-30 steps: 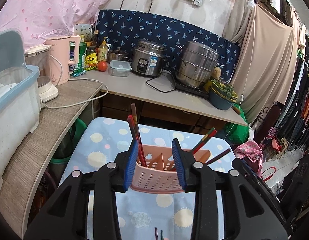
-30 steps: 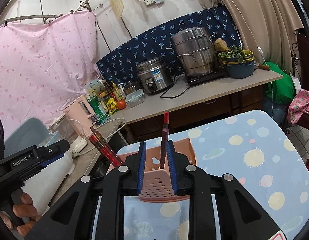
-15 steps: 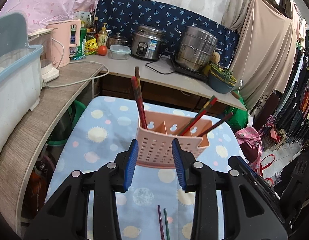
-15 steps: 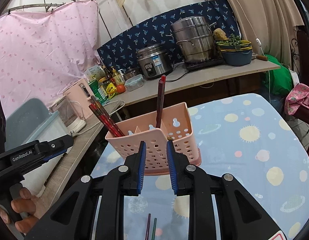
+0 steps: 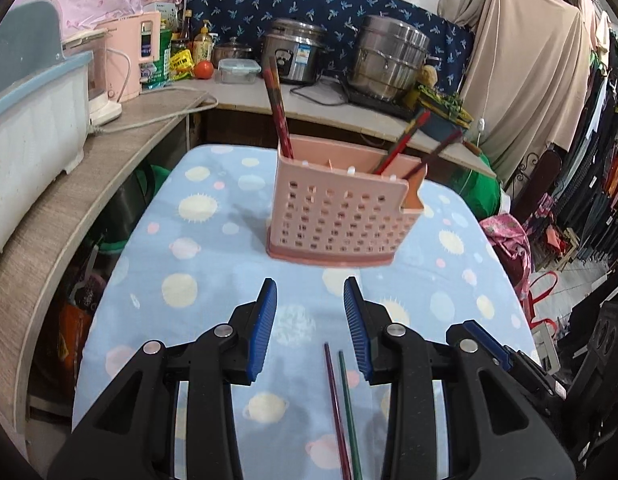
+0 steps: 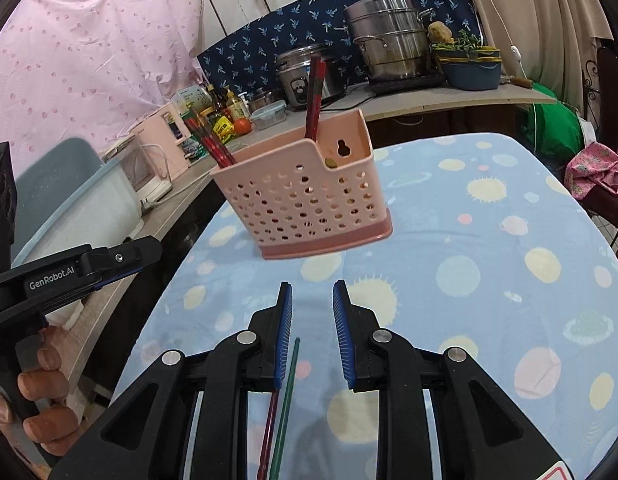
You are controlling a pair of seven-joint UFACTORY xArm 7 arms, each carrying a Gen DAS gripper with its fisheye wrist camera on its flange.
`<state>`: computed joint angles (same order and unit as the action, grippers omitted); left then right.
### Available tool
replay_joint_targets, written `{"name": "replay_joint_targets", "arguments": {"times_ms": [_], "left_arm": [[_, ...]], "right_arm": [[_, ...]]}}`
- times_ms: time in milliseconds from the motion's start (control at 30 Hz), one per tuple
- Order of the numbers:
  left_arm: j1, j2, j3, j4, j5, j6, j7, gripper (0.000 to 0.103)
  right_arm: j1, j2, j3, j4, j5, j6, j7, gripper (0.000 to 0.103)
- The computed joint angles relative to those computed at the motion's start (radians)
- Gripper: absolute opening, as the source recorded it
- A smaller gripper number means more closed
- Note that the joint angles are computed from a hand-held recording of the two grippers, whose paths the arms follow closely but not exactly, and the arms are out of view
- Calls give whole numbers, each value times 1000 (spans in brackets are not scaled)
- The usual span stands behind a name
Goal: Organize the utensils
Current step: 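Withdraw both tools and lower them to the last two chopsticks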
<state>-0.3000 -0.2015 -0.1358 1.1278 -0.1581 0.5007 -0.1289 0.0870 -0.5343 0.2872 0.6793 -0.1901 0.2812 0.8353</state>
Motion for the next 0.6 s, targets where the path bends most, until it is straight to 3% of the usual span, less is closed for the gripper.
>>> {"name": "replay_joint_targets", "arguments": {"times_ms": [233, 600], "left_arm": [[-21, -85, 10, -135, -45, 42, 28, 33], [-68, -240, 18, -352, -79, 73, 79, 33]], "right_arm": [[122, -83, -14, -109, 70, 61, -21, 23], [240, -158, 33, -186, 120, 148, -3, 23]]}}
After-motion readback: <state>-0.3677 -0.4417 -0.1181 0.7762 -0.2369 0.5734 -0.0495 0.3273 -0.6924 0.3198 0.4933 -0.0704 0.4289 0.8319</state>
